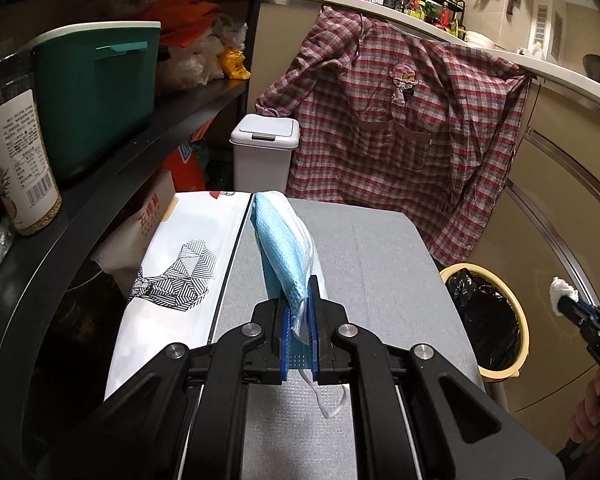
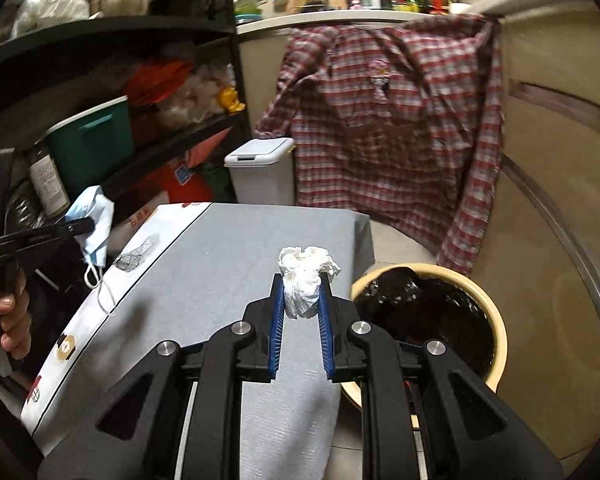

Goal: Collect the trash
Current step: 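Carry the tissue over the bin and open the right tool while the left tool carries the mask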

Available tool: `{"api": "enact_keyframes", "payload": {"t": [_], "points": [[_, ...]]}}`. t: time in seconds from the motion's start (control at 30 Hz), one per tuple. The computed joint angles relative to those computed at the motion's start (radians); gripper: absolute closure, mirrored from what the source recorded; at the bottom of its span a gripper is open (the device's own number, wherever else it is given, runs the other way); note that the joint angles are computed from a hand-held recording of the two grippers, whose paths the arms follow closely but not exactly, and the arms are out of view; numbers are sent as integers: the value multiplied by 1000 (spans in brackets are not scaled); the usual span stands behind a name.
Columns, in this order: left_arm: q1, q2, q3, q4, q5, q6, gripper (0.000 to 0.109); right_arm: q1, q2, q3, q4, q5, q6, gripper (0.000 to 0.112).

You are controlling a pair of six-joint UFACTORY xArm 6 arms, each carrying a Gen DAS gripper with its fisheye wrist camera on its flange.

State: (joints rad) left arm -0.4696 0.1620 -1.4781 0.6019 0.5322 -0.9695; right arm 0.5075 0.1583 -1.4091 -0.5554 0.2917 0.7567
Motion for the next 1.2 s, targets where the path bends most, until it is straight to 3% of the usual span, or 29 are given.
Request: {"api": "enact_keyframes", "payload": {"t": [0.27,0.37,0.67,0.83,1.0,1.2], "points": [[-33,3,-19,45,32,-28,101,-63,-72,90,-66,-56,56,96],[-49,13,-33,50,34,-22,101,-87,-90,120,-5,-84,26,96],[-108,70,-98,16,27,31,101,-147,-116,151,-12,-97,59,96],[-145,138,-185,-22,53,81,101,-161,-108,139,22,-70,51,96],[-170,227,-305,-64,79,119,101,-166,-108,124,-55,-48,90,95],[-195,343,-480,-114,116,173,101,-176,-101,120,-47,-41,79,95]]}}
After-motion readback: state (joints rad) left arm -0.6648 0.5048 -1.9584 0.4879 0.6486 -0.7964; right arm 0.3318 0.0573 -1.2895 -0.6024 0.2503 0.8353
